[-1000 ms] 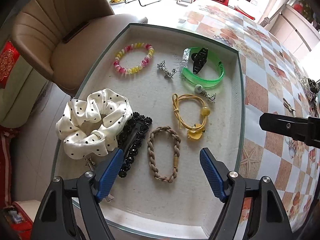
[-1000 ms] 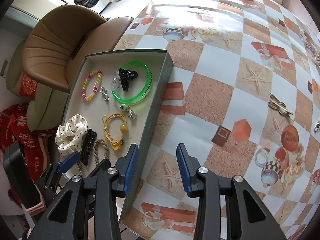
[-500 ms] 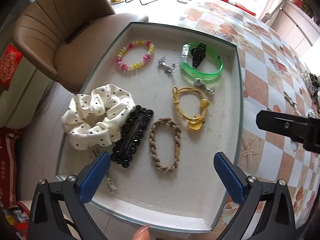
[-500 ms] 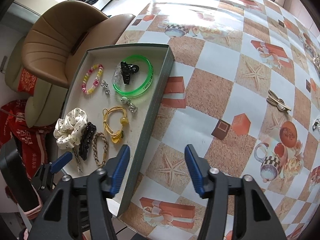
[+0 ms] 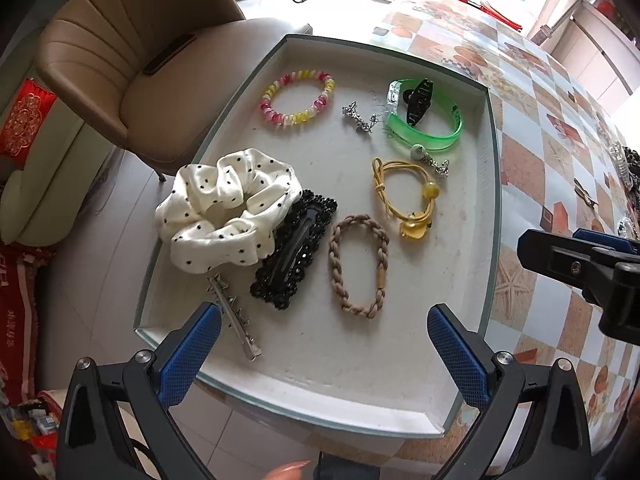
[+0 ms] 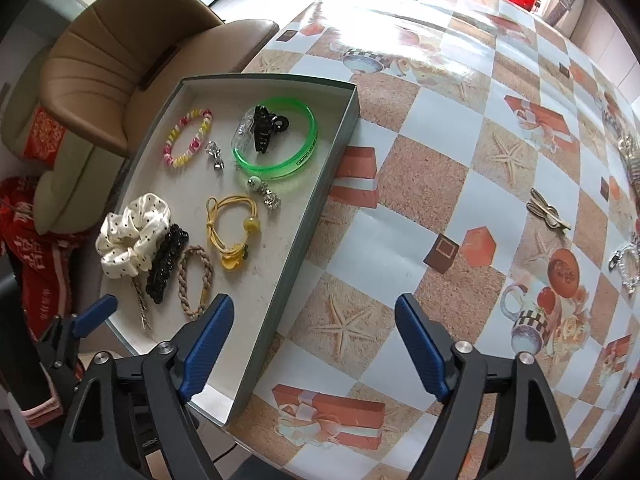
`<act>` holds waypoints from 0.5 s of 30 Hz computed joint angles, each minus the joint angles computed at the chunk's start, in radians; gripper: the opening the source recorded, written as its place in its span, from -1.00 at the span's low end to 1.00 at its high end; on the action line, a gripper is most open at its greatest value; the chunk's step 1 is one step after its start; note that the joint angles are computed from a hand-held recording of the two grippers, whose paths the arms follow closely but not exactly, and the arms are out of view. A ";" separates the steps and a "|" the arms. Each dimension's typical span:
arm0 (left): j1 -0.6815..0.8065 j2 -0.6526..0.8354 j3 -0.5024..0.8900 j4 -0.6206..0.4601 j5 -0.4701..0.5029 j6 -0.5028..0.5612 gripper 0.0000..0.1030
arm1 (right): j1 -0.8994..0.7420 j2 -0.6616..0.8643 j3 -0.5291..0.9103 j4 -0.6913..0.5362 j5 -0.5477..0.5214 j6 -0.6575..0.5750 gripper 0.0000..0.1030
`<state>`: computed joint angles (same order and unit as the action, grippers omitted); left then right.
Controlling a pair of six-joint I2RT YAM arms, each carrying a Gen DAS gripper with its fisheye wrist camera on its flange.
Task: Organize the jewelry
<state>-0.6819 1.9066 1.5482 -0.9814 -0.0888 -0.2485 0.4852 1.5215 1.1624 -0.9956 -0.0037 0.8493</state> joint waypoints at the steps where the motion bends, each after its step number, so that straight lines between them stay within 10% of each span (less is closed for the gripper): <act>1: 0.004 -0.008 -0.007 0.002 0.003 0.002 1.00 | 0.004 0.003 0.005 -0.006 0.003 0.000 0.74; 4: 0.017 -0.031 -0.031 0.007 0.008 0.008 1.00 | 0.020 0.008 0.020 -0.021 0.024 0.003 1.00; 15: 0.056 -0.076 -0.060 -0.002 0.039 0.031 1.00 | 0.059 0.057 0.081 -0.080 0.078 0.018 1.00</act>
